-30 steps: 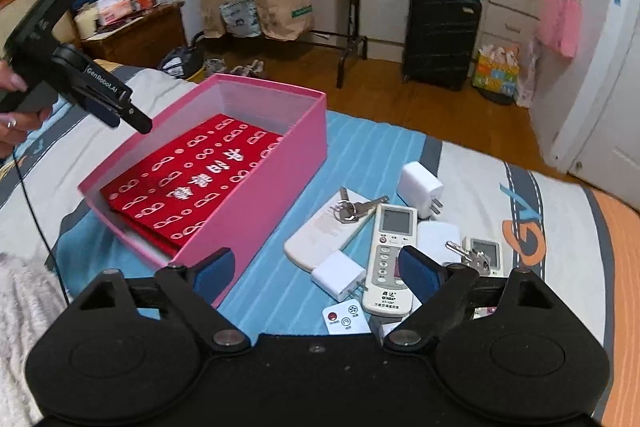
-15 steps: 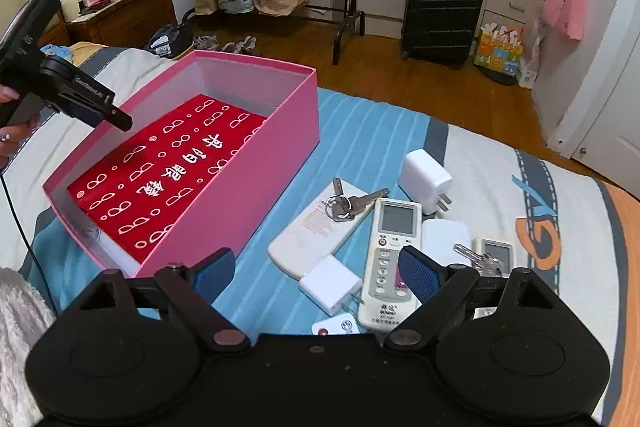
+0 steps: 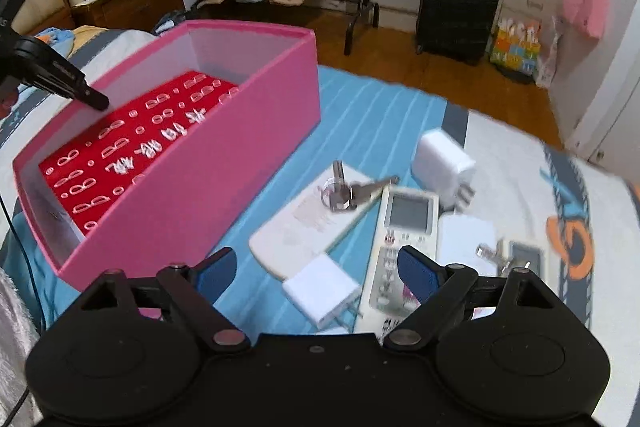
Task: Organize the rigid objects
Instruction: 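Move the left tool over the pink box while the right tool reaches toward the keys, then close the right gripper on the key ring and lift the keys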
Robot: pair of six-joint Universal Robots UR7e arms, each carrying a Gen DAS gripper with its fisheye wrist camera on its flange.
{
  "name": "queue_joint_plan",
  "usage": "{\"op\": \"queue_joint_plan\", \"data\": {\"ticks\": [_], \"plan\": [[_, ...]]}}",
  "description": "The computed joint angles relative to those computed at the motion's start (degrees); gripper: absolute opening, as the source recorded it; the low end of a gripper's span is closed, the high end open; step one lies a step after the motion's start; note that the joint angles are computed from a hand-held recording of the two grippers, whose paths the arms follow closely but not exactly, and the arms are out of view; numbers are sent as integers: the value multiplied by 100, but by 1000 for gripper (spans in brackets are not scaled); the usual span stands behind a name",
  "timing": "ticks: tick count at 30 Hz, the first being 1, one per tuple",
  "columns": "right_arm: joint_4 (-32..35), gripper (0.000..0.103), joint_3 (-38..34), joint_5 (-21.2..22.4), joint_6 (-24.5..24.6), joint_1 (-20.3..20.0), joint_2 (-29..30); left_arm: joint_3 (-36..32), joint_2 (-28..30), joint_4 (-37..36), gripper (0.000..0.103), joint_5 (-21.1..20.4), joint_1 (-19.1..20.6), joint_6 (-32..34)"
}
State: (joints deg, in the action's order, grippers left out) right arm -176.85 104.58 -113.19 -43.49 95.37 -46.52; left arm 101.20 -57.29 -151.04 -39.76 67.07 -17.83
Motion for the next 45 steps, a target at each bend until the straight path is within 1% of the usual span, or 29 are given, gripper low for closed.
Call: {"op": "queue_joint_plan", "data": {"ticks": [2, 4, 6, 10, 12, 14, 16, 17, 19, 20, 21, 23, 24, 26, 27, 28, 29, 30, 31, 35, 38, 41, 43, 45], "plan": [[159, 85, 22, 117, 59, -60, -39, 32, 56, -120, 5, 151, -68, 120], [218, 81, 52, 151, 5, -83, -44, 86, 60, -228, 5, 227, -105, 211], [201, 80, 63, 152, 39, -95, -14, 118, 33, -283, 5, 195, -97, 183], [240, 77, -61, 313, 333, -143, 127, 150, -39, -353, 6, 32, -13, -63], [197, 73, -181, 347, 473, -134, 263, 128, -30, -304, 6, 41, -13, -162], [10, 64, -351, 265, 482, -100, 469, 121, -54, -254, 6, -8, -15, -294], [-262, 60, -560, 158, 470, -72, 695, 103, -45, -177, 6, 36, -34, -394], [-371, 60, -681, 128, 539, -69, 796, 126, -40, -200, 6, 67, -50, -429], [-320, 60, -939, 135, 811, -89, 931, 182, -17, -286, 6, 161, -88, -335], [-253, 60, -1071, 82, 932, -90, 1003, 189, -34, -280, 6, 133, -79, -371], [-194, 60, -1218, -77, 953, -64, 1111, 191, -69, -257, 6, 62, -60, -460], [-402, 60, -1408, -476, 769, 2, 1363, 217, -96, -305, 5, 17, -66, -451], [-541, 60, -1456, -577, 614, 13, 1473, 247, -88, -391, 5, 41, -83, -350], [-1160, 60, -1406, -546, 120, 14, 1653, 284, -80, -434, 5, 96, -99, -278], [-1266, 59, -1369, -482, -12, 3, 1671, 293, -82, -431, 5, 102, -94, -296], [-1317, 51, -1314, -396, -53, -6, 1660, 293, -81, -427, 5, 104, -89, -308], [-1351, 38, -1251, -327, -40, -9, 1634, 291, -80, -428, 5, 101, -88, -311], [-1414, 31, -1176, -274, -42, -7, 1608, 293, -79, -440, 5, 101, -89, -294], [-1426, 27, -1111, -254, -14, -9, 1576, 300, -73, -464, 5, 110, -89, -264], [-1465, 27, -855, -108, 136, 1, 1420, 311, -55, -497, 5, 148, -99, -209], [-1528, 26, -663, 160, 344, -5, 1214, 337, -46, -574, 5, 151, -100, -126], [-1389, 26, -606, 351, 547, 16, 1047, 333, -17, -566, 5, 228, -122, -149], [-1325, 26, -571, 355, 640, 59, 952, 356, -5, -570, 5, 299, -160, -130], [-1312, 26, -524, 330, 747, 118, 867, 366, -25, -554, 5, 277, -158, -163]]}}
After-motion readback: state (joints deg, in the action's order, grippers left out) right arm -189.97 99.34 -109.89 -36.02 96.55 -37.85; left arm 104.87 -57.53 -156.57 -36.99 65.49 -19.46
